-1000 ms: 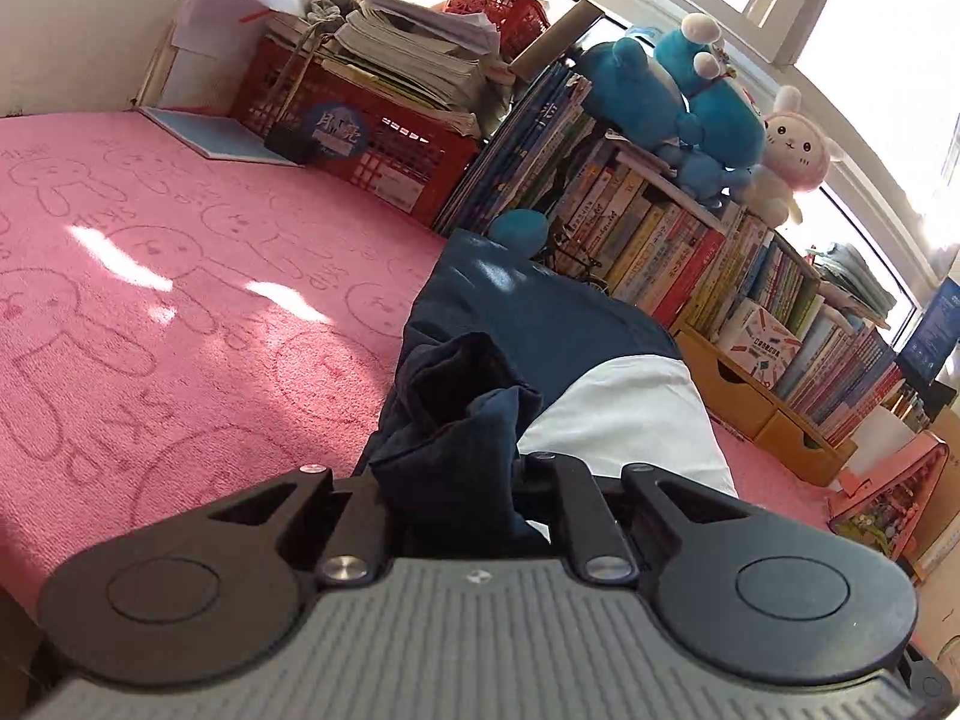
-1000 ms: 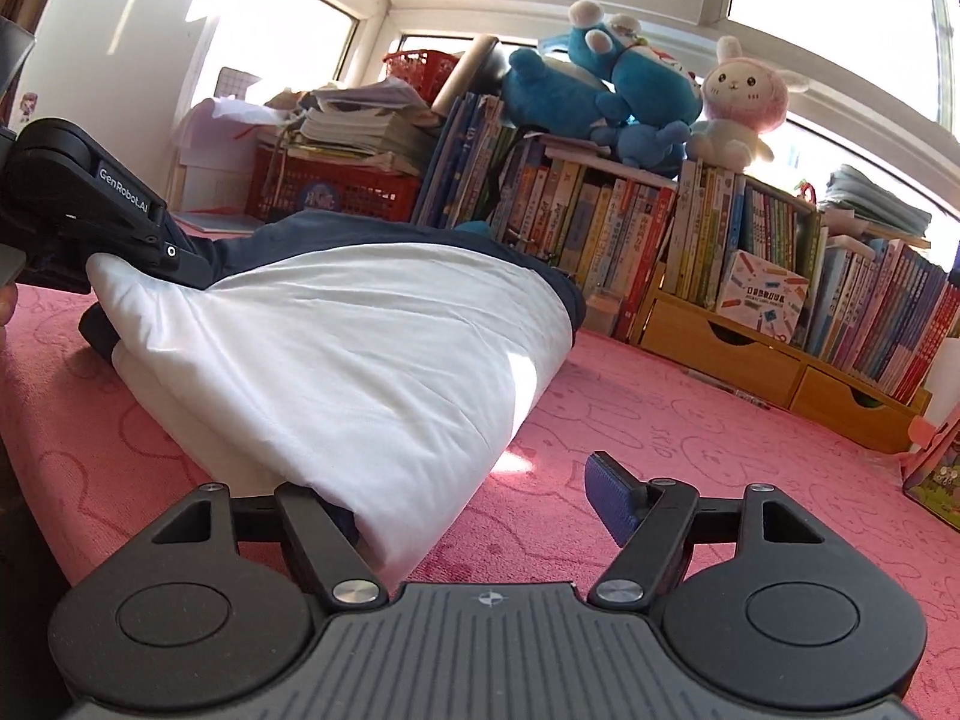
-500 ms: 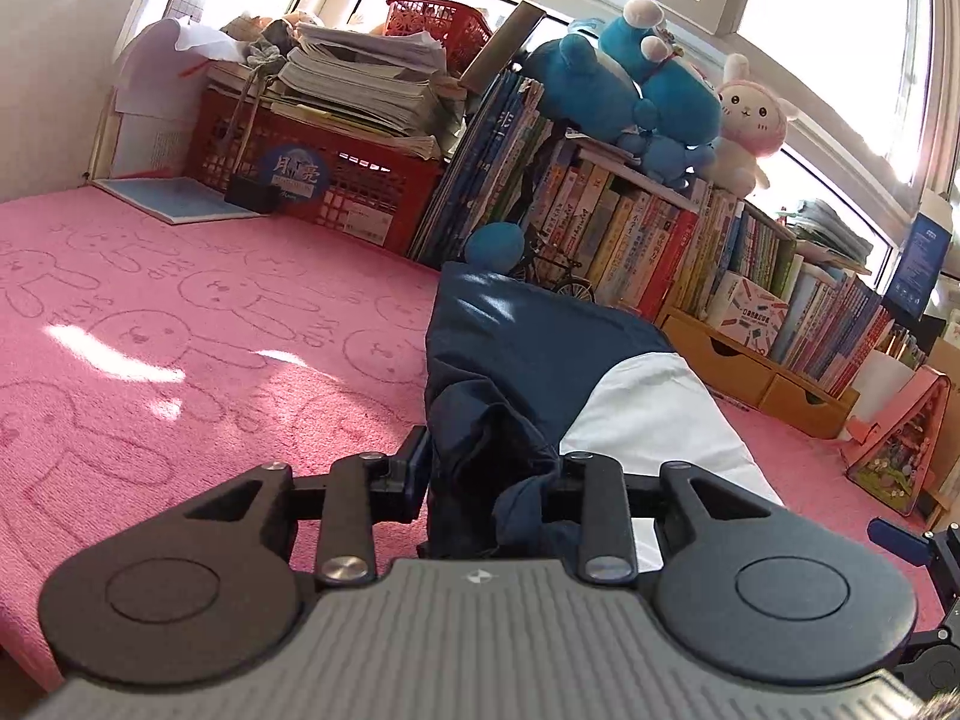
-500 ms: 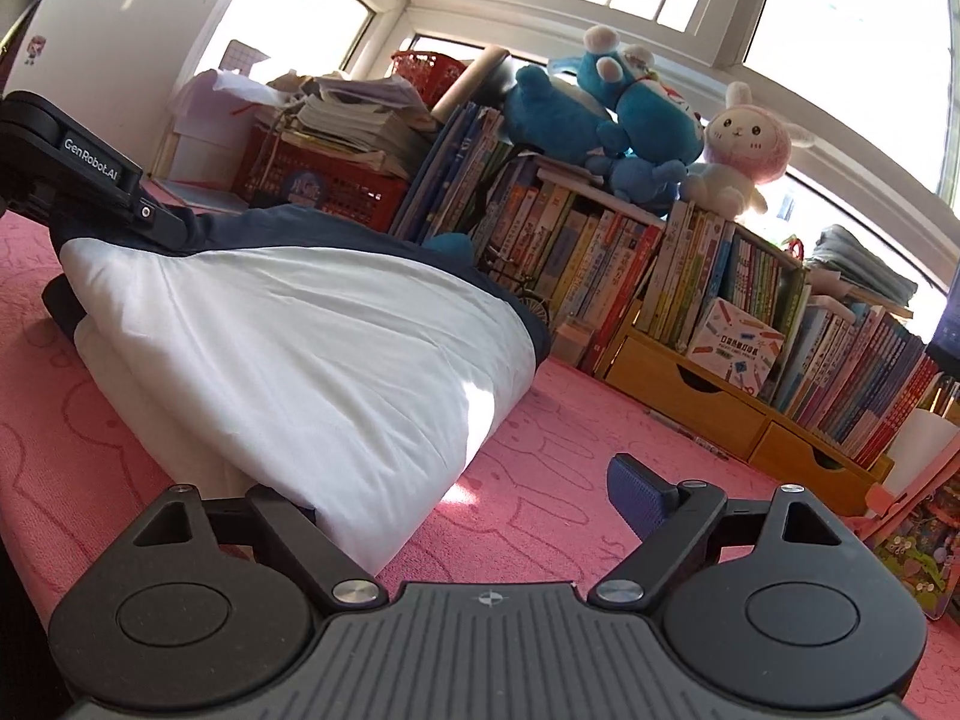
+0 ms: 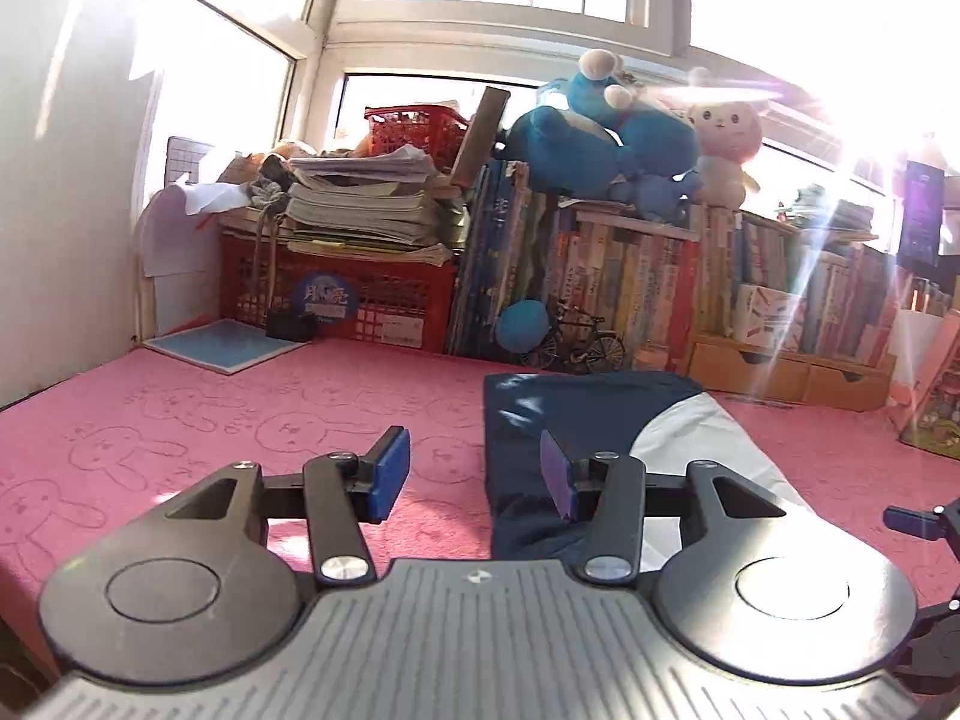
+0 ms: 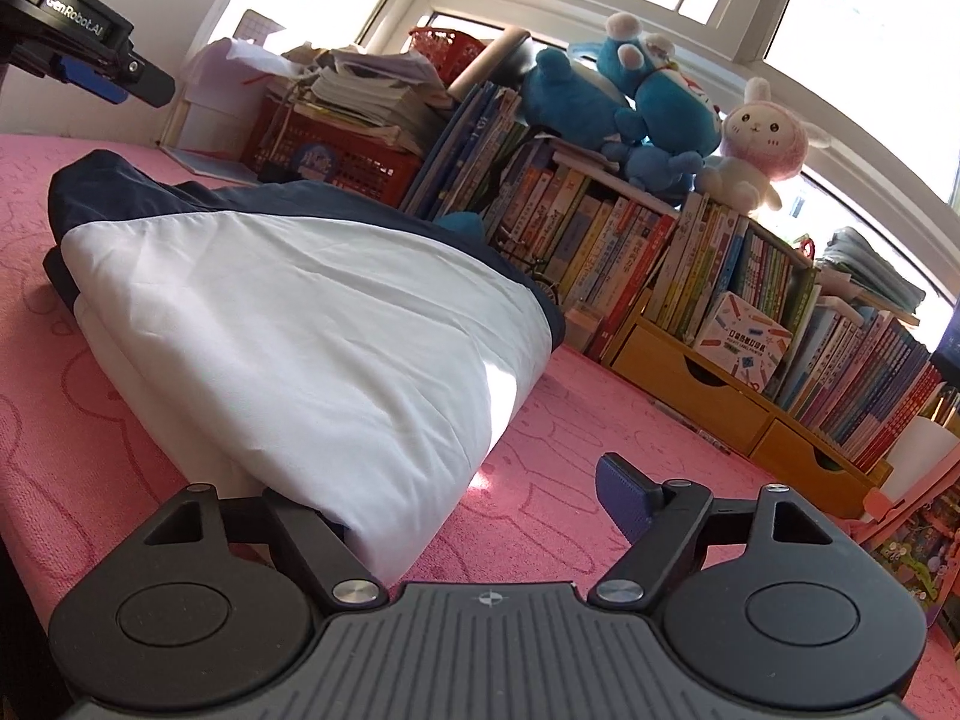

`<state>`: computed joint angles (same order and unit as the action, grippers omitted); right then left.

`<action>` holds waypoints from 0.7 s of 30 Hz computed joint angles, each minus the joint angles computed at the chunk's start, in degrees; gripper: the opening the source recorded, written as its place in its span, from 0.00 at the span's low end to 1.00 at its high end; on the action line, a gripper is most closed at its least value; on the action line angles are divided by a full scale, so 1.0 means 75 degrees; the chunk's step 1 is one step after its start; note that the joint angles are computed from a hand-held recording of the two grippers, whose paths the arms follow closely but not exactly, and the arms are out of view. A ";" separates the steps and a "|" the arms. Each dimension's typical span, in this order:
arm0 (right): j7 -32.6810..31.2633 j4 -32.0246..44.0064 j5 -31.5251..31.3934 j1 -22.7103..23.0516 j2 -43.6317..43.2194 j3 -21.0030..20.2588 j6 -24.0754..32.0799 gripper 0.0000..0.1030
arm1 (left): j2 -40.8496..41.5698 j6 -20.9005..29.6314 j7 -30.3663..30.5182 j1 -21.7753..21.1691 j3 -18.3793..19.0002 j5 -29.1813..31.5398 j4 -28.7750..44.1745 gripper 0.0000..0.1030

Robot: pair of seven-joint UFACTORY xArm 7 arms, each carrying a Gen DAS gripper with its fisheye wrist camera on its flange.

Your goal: Fold clothes

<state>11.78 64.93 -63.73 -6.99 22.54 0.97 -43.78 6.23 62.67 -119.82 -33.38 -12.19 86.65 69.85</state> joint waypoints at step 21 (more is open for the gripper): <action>-0.1815 -0.0237 0.1745 -0.0078 0.0019 -0.0180 -0.0218 0.51 | 0.1846 -0.0884 0.1344 -0.0597 0.0887 -0.1182 0.1589 0.65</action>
